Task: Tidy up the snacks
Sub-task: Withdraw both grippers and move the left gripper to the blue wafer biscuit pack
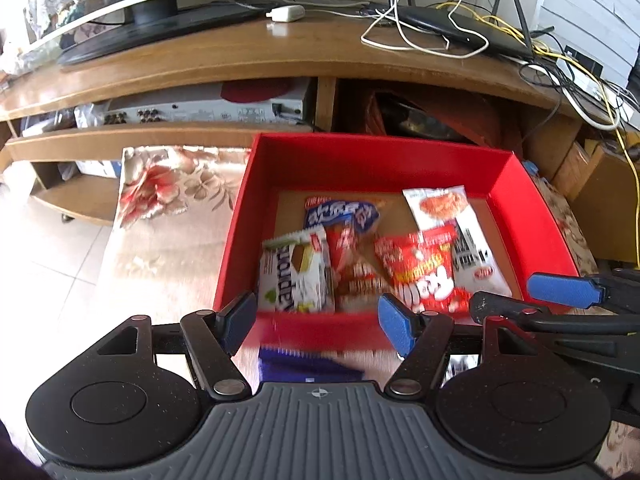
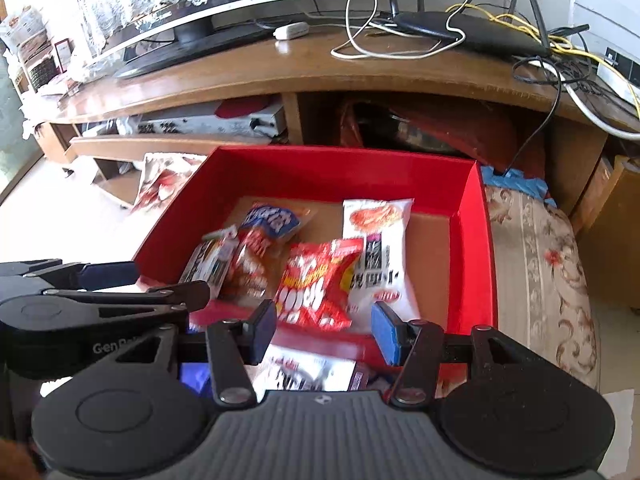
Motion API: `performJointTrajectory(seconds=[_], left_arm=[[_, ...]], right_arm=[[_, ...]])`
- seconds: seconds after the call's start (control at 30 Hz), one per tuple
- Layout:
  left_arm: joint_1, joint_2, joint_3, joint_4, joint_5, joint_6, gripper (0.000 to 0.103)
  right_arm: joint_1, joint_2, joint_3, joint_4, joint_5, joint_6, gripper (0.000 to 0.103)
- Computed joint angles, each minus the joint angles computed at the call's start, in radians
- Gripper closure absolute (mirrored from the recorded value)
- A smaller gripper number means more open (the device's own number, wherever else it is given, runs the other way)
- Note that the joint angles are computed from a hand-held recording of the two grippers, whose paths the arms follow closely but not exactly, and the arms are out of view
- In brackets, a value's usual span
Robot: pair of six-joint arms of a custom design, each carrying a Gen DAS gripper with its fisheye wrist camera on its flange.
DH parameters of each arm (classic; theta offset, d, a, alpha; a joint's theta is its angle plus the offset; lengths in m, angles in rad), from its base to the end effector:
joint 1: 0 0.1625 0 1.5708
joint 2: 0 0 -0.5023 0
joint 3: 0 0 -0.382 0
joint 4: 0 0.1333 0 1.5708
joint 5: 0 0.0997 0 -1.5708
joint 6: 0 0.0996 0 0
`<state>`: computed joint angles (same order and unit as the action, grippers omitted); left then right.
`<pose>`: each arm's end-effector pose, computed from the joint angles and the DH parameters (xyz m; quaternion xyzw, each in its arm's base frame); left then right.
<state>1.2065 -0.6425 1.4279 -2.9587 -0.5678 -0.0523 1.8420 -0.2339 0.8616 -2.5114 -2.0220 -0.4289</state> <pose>-0.0766 -0.8107 0.2057 -0.0108 0.8494 -0.3495 0.3954 0.3331 -0.8625 0.0000 0.2974 -0.9163 0.1340 0.2322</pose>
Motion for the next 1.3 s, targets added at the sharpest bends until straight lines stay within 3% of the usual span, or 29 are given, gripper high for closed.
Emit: performJointTrajectory(seconds=[0.23,0.43,0.93,1.1,1.3], left_arm=[[-0.003,-0.038,0.081,0.037,-0.025,-0.076,0.029],[0.011,-0.067,0.117,0.094,-0.077,-0.154,0.021],[0.043,-0.02,0.055,0.246,-0.04,-0.215,0.016],[0.037,-0.025,0.065,0.258,-0.019,-0.208,0.027],[0.031,-0.042,0.088,0.271,-0.034,-0.219,0.029]], right_arm=[[-0.003,-0.044,0.083,0.027,-0.005,0.045,0.049],[-0.005,-0.076,0.137,0.026,-0.003,0.059,0.043],[-0.034,-0.122,0.17,0.028,-0.03,0.138,0.042],[-0.05,-0.148,0.199,0.019,-0.06,0.176,0.04],[-0.062,-0.166,0.223,0.041,-0.086,0.199,0.04]])
